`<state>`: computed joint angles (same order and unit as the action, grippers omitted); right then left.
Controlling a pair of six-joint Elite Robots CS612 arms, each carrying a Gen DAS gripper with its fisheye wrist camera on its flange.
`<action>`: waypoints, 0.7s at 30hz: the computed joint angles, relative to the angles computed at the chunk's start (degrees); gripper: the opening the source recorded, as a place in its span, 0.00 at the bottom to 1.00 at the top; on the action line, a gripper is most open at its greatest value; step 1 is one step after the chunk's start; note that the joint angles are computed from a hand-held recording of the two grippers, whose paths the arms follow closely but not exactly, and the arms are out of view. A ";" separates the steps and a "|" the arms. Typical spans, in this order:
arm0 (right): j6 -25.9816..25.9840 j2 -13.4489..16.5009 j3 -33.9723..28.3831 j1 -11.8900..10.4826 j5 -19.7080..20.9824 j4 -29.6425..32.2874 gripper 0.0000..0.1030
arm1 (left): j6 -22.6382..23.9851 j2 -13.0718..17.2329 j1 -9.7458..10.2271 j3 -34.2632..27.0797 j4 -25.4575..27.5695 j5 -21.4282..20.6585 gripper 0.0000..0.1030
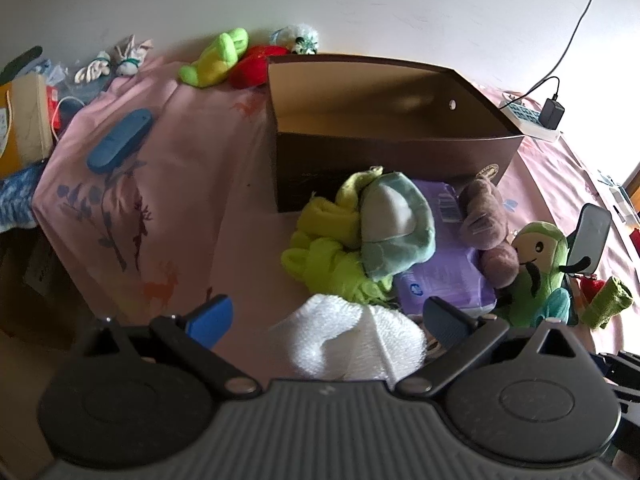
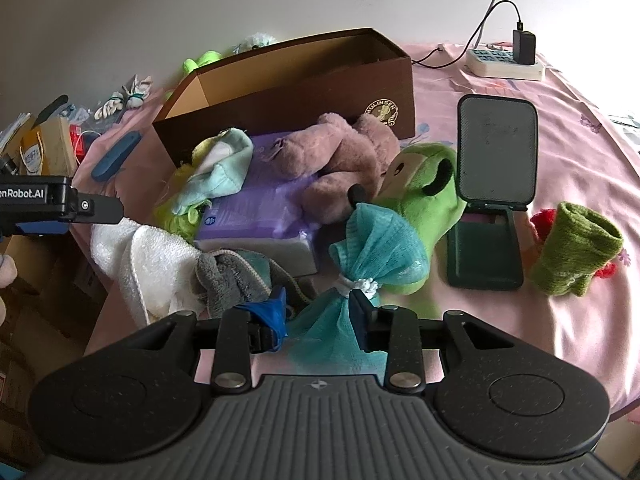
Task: Organize soft objects
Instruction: 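Close the left gripper on the white mesh bath puff and lift it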
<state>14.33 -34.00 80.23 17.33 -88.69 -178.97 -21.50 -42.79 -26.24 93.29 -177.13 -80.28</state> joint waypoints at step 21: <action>-3.71 0.66 -1.87 0.81 4.41 2.28 0.18 | -2.38 1.96 3.72 2.81 -8.68 -15.69 0.99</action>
